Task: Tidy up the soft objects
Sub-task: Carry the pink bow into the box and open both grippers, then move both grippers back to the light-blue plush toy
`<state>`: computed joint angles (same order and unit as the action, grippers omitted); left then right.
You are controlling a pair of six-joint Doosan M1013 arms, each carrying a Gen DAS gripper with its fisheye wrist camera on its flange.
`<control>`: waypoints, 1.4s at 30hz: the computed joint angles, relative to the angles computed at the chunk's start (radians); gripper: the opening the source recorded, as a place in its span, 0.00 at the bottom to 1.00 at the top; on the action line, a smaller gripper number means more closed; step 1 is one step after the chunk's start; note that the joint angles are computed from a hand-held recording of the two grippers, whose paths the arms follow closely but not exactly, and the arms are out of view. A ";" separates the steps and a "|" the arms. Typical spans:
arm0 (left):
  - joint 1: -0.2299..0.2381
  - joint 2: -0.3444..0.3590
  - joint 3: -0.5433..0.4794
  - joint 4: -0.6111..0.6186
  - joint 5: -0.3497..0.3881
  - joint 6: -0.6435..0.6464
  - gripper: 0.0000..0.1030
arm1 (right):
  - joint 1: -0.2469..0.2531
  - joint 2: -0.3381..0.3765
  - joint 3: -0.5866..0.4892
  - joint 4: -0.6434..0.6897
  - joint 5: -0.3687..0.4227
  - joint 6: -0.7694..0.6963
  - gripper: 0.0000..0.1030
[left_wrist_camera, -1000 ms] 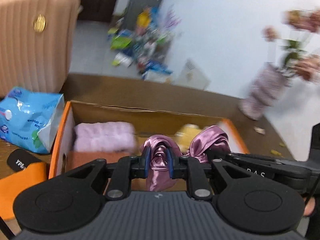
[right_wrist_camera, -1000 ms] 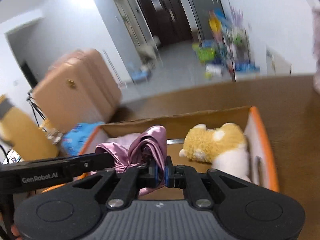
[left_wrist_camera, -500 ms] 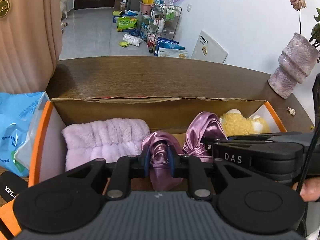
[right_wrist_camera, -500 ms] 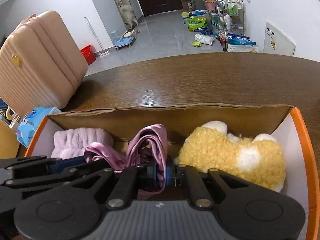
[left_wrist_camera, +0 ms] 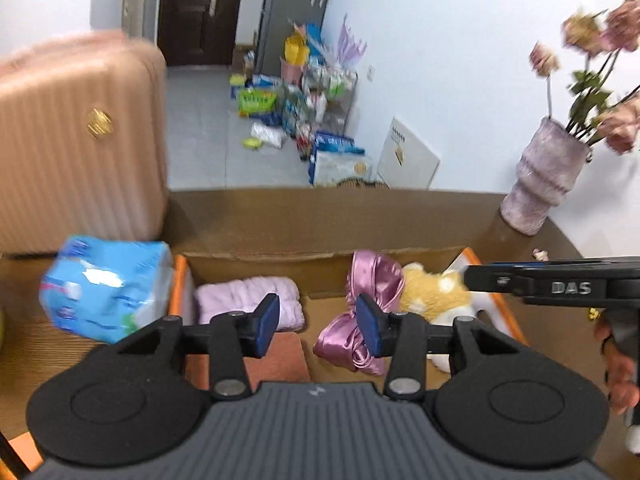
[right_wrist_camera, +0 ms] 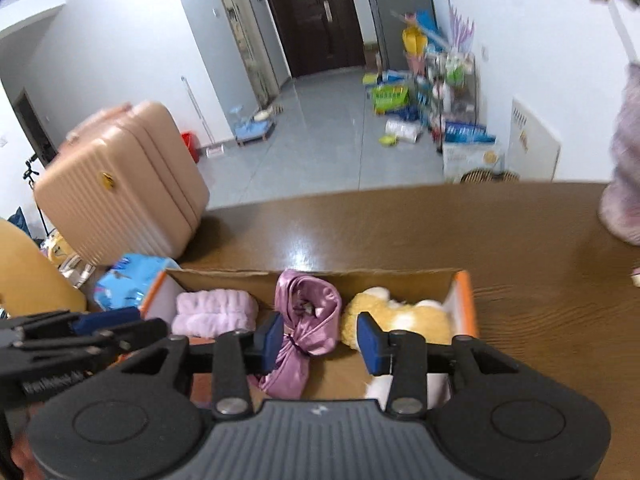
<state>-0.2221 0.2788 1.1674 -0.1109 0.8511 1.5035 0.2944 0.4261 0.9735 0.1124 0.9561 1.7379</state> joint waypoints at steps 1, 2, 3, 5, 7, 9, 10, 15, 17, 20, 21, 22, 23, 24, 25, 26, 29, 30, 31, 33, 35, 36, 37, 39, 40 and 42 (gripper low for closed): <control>-0.004 -0.019 0.009 0.015 -0.002 -0.008 0.43 | -0.005 -0.020 0.014 -0.001 -0.008 -0.005 0.38; -0.007 -0.041 0.021 0.024 -0.007 -0.012 0.43 | -0.008 -0.047 0.037 -0.005 -0.020 -0.007 0.39; -0.011 -0.060 0.032 0.034 -0.013 -0.016 0.43 | -0.012 -0.073 0.059 -0.007 -0.034 -0.010 0.40; -0.021 -0.103 0.060 0.059 -0.026 -0.029 0.45 | -0.014 -0.120 0.101 -0.015 -0.056 -0.014 0.44; -0.030 -0.145 0.093 0.078 -0.043 -0.049 0.47 | -0.015 -0.169 0.150 -0.034 -0.083 -0.011 0.48; -0.037 -0.190 0.145 0.093 -0.071 -0.078 0.49 | -0.010 -0.213 0.203 -0.057 -0.110 -0.004 0.49; -0.049 -0.221 0.188 0.135 -0.098 -0.114 0.49 | -0.006 -0.248 0.252 -0.065 -0.149 -0.007 0.50; -0.127 -0.407 0.469 0.417 -0.321 -0.317 0.64 | 0.027 -0.434 0.556 -0.077 -0.410 -0.092 0.57; -0.161 -0.484 0.579 0.495 -0.388 -0.413 0.73 | 0.057 -0.496 0.660 -0.132 -0.483 -0.070 0.58; -0.218 -0.573 0.699 0.561 -0.431 -0.508 0.77 | 0.100 -0.580 0.802 -0.185 -0.576 -0.027 0.60; -0.245 -0.602 0.738 0.622 -0.437 -0.562 0.79 | 0.116 -0.607 0.844 -0.188 -0.602 -0.015 0.64; -0.278 -0.630 0.778 0.723 -0.434 -0.657 0.81 | 0.129 -0.630 0.881 -0.174 -0.620 -0.013 0.66; -0.310 -0.654 0.813 0.822 -0.420 -0.759 0.82 | 0.143 -0.654 0.918 -0.163 -0.641 -0.006 0.68; -0.342 -0.673 0.840 0.888 -0.389 -0.845 0.83 | 0.159 -0.678 0.956 -0.179 -0.668 0.035 0.70; -0.364 -0.692 0.864 0.902 -0.367 -0.880 0.84 | 0.175 -0.700 0.994 -0.199 -0.692 0.089 0.70; -0.376 -0.705 0.882 0.880 -0.357 -0.878 0.84 | 0.191 -0.721 1.030 -0.228 -0.708 0.156 0.71; -0.389 -0.726 0.904 0.777 -0.319 -0.796 0.84 | 0.222 -0.750 1.078 -0.271 -0.693 0.285 0.72; -0.389 -0.729 0.907 0.760 -0.317 -0.775 0.84 | 0.238 -0.752 1.080 -0.335 -0.669 0.344 0.72; -0.383 -0.729 0.910 0.753 -0.325 -0.764 0.84 | 0.253 -0.754 1.084 -0.411 -0.663 0.405 0.72; -0.382 -0.726 0.912 0.782 -0.327 -0.795 0.84 | 0.268 -0.753 1.084 -0.510 -0.657 0.495 0.72; -0.381 -0.722 0.912 0.787 -0.330 -0.809 0.84 | 0.275 -0.750 1.082 -0.568 -0.650 0.560 0.72; -0.377 -0.720 0.912 0.771 -0.338 -0.794 0.84 | 0.280 -0.745 1.077 -0.583 -0.639 0.572 0.72; -0.374 -0.716 0.912 0.754 -0.345 -0.775 0.84 | 0.283 -0.740 1.073 -0.588 -0.634 0.572 0.72; -0.370 -0.705 0.910 0.738 -0.345 -0.759 0.84 | 0.282 -0.728 1.069 -0.576 -0.625 0.555 0.72; -0.366 -0.698 0.908 0.725 -0.344 -0.749 0.84 | 0.280 -0.722 1.066 -0.561 -0.623 0.542 0.72; -0.359 -0.677 0.900 0.714 -0.332 -0.746 0.84 | 0.274 -0.710 1.062 -0.540 -0.618 0.527 0.71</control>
